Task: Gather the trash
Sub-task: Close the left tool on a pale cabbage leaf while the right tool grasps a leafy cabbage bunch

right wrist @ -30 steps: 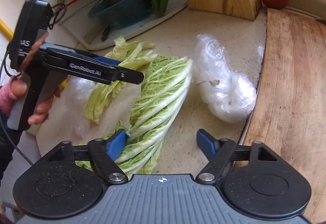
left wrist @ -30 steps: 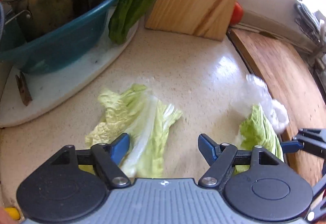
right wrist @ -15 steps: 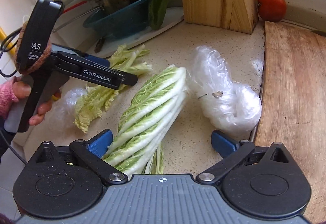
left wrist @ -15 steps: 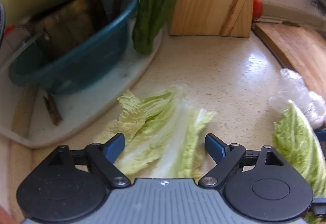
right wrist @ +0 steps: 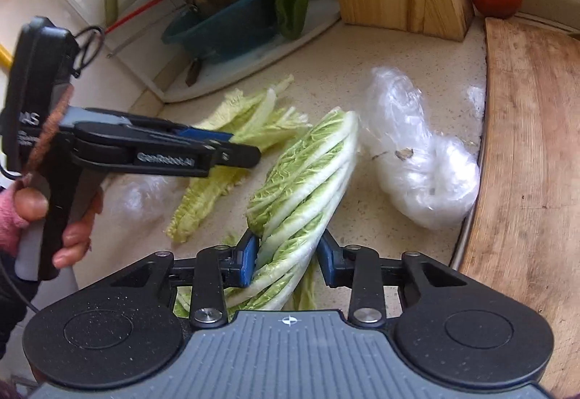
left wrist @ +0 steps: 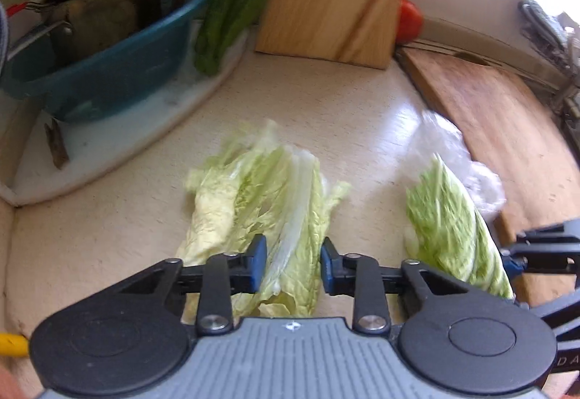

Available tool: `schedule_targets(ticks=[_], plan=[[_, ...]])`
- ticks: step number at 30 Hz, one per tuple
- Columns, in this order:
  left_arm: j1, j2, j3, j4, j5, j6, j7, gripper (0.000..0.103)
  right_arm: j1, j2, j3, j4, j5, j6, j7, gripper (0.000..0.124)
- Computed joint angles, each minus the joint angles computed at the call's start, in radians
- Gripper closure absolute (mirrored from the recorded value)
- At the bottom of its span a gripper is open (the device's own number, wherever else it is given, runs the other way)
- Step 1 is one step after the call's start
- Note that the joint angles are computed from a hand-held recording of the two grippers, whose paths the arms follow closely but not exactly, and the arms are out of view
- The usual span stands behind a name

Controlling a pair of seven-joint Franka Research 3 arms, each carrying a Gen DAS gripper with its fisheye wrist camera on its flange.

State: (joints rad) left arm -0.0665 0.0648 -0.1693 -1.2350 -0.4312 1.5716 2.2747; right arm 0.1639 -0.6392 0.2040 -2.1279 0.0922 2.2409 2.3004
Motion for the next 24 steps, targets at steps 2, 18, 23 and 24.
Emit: schedule_targets(ticks=[2, 18, 23, 24], plan=[[0.006, 0.003, 0.000, 0.016, -0.035, -0.066, -0.004, 0.082, 0.001, -0.020, 0.000, -0.008, -0.003, 0.011, -0.003, 0.081], [0.016, -0.121, 0.068, -0.047, -0.174, -0.065, -0.112, 0.085, -0.024, -0.213, -0.032, -0.153, 0.090, 0.112, -0.005, 0.081], [0.034, -0.139, 0.092, -0.047, -0.255, -0.052, -0.180, 0.085, -0.032, -0.230, -0.042, -0.152, 0.099, 0.144, -0.050, 0.081], [0.035, -0.144, 0.095, -0.054, -0.269, -0.041, -0.194, 0.085, -0.033, -0.225, -0.042, -0.147, 0.100, 0.157, -0.061, 0.081]])
